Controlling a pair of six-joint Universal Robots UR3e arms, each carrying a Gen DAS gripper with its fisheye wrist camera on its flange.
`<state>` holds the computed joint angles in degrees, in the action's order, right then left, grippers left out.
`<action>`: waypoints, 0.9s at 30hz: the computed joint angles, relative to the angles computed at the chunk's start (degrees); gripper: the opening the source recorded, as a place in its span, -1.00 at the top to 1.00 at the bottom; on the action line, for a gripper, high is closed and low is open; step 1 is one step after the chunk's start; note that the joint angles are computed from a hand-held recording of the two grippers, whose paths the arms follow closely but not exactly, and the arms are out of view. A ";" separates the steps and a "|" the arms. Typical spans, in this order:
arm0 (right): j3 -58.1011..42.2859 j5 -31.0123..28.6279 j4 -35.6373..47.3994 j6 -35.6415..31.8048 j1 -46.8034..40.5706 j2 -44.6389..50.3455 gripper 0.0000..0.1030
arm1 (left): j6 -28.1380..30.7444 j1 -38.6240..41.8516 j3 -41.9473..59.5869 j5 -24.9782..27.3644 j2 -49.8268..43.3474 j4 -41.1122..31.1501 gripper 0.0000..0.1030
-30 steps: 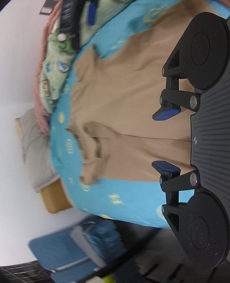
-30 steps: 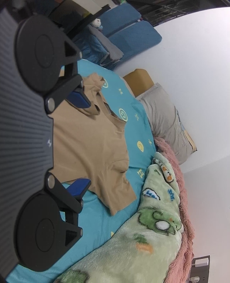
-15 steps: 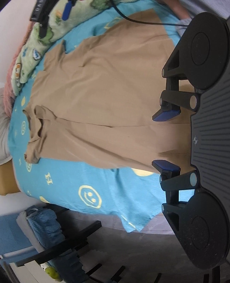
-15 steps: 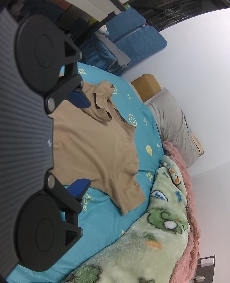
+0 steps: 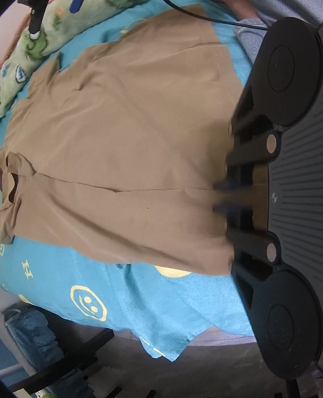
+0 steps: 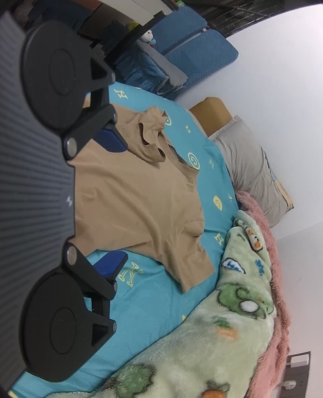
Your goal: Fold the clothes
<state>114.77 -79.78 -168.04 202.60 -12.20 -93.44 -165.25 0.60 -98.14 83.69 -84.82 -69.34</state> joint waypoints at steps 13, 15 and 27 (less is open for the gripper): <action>0.14 3.79 1.20 1.54 -1.44 -1.14 -0.71 | 4.72 0.31 -1.62 -4.04 12.68 0.25 0.98; 0.09 4.21 1.27 1.93 -1.71 -1.30 -0.71 | 4.52 -0.73 -0.52 -5.00 13.50 -0.27 0.98; 0.10 5.00 0.95 1.84 -2.51 -1.86 -0.71 | -3.34 -11.75 -0.83 -7.22 6.01 8.75 0.99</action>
<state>114.87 -74.79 -167.09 204.44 -14.71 -95.29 -168.59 -11.15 -98.97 76.47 -78.82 -60.59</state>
